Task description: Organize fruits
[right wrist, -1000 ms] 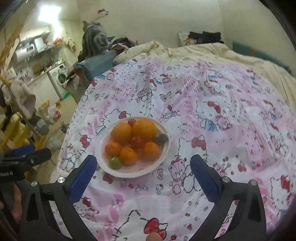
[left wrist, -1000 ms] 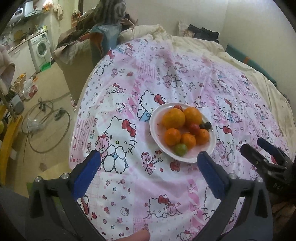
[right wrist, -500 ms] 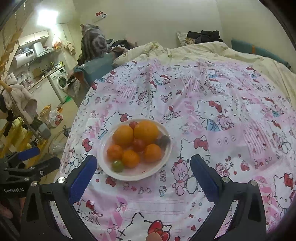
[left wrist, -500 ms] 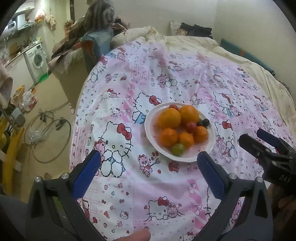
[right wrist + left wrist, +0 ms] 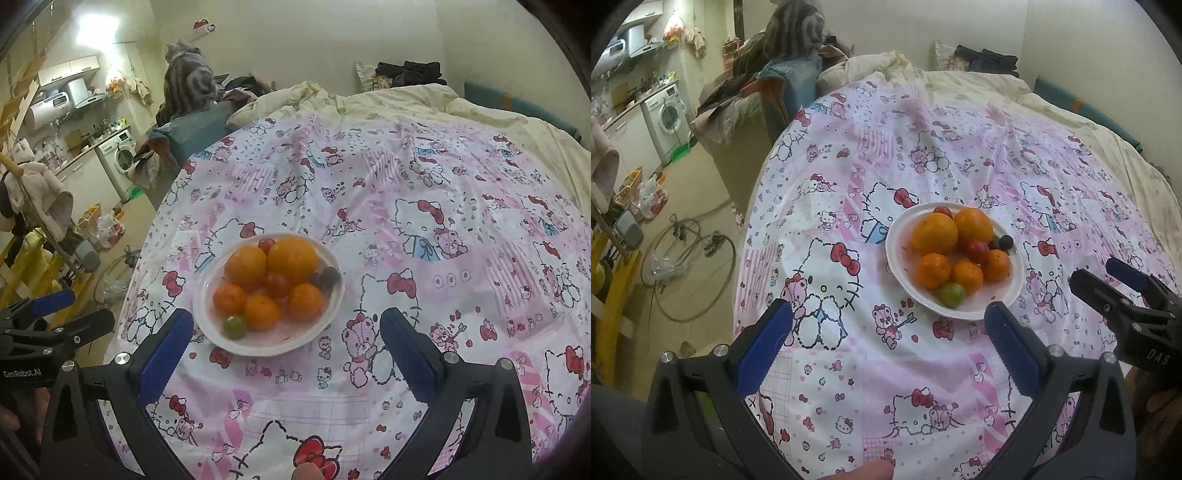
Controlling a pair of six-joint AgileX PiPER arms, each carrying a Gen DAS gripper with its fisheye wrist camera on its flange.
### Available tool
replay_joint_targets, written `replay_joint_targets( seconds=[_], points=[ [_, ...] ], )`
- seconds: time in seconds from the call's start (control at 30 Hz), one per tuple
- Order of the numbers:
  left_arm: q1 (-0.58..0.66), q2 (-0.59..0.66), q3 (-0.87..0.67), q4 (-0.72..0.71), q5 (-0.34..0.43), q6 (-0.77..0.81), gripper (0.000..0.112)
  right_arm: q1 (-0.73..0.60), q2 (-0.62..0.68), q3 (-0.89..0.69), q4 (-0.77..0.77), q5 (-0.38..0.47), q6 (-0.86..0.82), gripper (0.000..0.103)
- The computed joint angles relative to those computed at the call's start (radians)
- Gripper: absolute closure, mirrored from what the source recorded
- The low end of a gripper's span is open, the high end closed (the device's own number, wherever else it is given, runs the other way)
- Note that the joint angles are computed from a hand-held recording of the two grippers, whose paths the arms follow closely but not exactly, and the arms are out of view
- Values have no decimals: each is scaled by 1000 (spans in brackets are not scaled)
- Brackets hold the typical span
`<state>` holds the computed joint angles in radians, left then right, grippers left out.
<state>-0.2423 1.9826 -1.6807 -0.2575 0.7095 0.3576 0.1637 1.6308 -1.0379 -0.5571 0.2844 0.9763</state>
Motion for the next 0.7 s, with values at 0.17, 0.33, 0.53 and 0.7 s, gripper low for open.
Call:
replay_joint_targets(
  seconds=[0.17, 0.33, 0.53, 0.7],
  points=[
    [1, 2, -3, -2, 1, 2, 10, 4, 0, 1, -17, 2, 14, 0],
    [0, 2, -4, 4, 2, -1, 10, 11, 0, -2, -37, 15, 34, 0],
    [-1, 4, -6, 7, 0, -3, 10, 1, 8, -9, -13, 28, 21, 0],
    [-1, 6, -7, 13, 0, -10, 10, 0, 8, -7, -22, 27, 28, 0]
  ],
)
